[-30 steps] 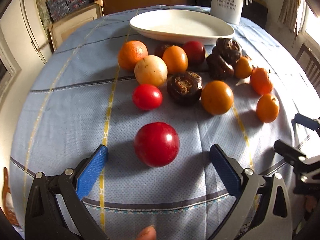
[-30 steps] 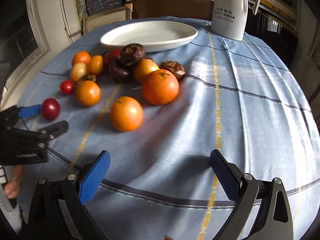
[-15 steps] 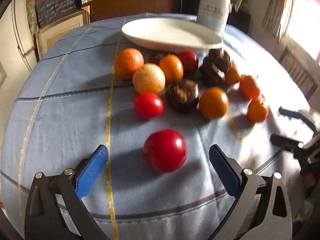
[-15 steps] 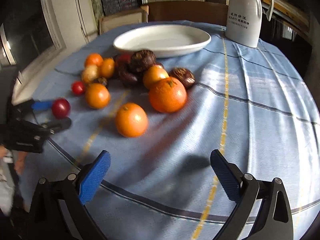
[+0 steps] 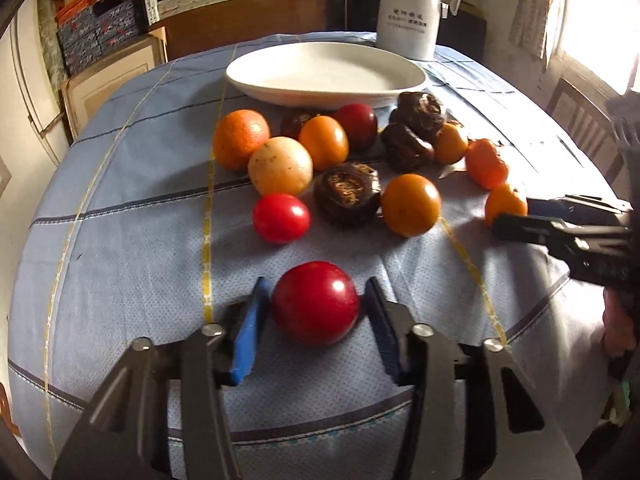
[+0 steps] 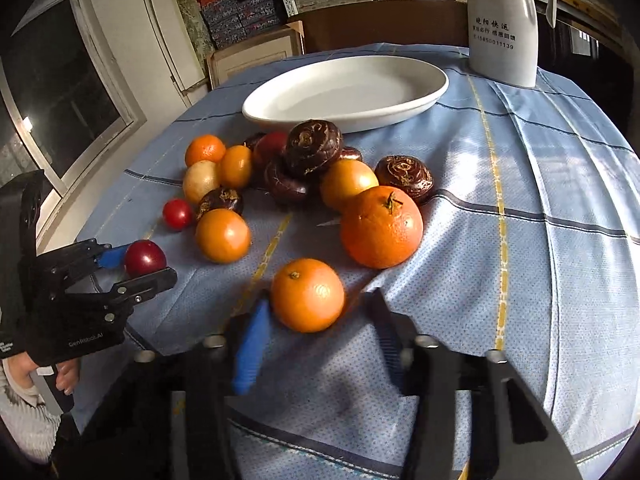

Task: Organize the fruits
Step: 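Grasp the large red tomato with the left tool while the right tool grasps a small orange, then carry both fruits over the white plate and open both tools to release them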

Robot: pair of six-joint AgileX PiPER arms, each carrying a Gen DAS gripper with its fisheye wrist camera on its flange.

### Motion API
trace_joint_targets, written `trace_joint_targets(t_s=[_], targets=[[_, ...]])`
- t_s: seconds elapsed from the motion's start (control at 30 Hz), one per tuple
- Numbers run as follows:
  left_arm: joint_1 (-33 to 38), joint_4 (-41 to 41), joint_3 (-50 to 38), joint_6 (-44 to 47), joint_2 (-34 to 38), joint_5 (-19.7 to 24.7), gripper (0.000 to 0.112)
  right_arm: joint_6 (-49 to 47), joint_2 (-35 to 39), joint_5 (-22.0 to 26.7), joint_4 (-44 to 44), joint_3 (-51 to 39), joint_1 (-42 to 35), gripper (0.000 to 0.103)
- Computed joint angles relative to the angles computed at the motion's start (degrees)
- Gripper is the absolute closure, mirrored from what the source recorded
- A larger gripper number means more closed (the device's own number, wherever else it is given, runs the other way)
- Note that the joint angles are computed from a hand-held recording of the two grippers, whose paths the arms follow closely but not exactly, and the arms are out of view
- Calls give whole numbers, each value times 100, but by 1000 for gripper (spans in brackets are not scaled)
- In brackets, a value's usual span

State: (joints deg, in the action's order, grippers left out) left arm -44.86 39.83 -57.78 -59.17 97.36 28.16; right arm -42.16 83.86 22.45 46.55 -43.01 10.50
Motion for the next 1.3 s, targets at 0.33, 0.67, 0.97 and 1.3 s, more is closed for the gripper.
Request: trace_joint_targets(t_s=[0.33,0.67,0.97,1.3], targets=[[69,264,30,-423,-271,-230,75,-1625,-443,223,1622,259,-388,68],[779,-1456,-2726,1883,1059,150,74,88,818,188,228,-1996,-336,68],[1325,-2821,-5923,3420,3191,1501,74,1775,2828,807,-1229,-4288,-406,67],[1457,-3010,-6035,3449,3374,1219,60,926,2658,534,-396,-3949,-494,59]])
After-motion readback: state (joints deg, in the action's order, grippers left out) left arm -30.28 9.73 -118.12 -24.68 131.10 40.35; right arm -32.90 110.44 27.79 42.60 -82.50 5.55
